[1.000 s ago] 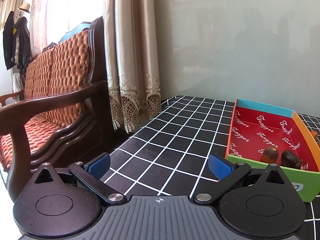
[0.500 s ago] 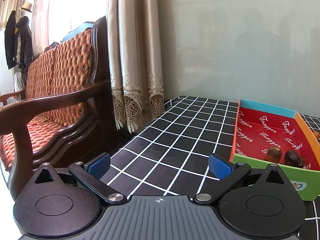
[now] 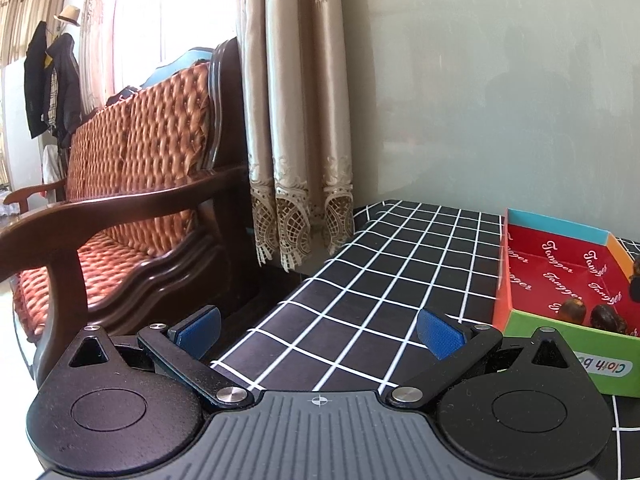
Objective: Organize fruits
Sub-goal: 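Carry the mangosteen into the red box and open the right gripper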
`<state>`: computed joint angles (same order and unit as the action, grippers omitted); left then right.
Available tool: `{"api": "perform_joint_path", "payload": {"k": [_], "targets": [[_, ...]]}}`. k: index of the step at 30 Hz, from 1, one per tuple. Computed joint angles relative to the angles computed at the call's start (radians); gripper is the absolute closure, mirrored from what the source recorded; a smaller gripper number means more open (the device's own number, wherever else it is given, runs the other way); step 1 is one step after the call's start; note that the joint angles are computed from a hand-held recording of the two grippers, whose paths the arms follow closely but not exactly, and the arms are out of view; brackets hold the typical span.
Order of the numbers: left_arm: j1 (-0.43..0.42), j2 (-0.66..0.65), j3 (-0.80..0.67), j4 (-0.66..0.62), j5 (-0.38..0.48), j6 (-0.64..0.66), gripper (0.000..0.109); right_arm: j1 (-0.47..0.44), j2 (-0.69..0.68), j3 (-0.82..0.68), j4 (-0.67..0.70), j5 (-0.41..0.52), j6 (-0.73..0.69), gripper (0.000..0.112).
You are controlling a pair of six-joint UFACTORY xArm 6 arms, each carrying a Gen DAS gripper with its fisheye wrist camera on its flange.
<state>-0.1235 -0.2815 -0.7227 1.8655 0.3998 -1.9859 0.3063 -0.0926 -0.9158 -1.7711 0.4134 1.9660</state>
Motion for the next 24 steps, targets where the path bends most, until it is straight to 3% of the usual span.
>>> {"api": "perform_joint_path", "payload": {"k": [14, 15, 16, 18, 24], "targets": [[0.054, -0.015, 0.011, 0.019, -0.036, -0.017, 0.006, 0.036, 0.106, -0.085, 0.04, -0.013, -0.042, 0.071], [0.055, -0.014, 0.01, 0.022, -0.037, -0.02, 0.006, 0.046, 0.105, -0.081, 0.042, 0.013, -0.044, 0.068], [0.054, -0.013, 0.008, 0.024, -0.038, -0.023, 0.006, 0.056, 0.099, -0.076, 0.028, 0.04, -0.029, 0.055], [0.05, -0.012, 0.008, 0.026, -0.04, -0.026, 0.006, 0.077, 0.08, -0.057, -0.027, 0.1, 0.017, 0.04], [0.025, -0.002, -0.004, 0.031, -0.045, -0.039, 0.006, 0.059, 0.045, -0.026, -0.052, 0.11, 0.058, 0.038]]}}
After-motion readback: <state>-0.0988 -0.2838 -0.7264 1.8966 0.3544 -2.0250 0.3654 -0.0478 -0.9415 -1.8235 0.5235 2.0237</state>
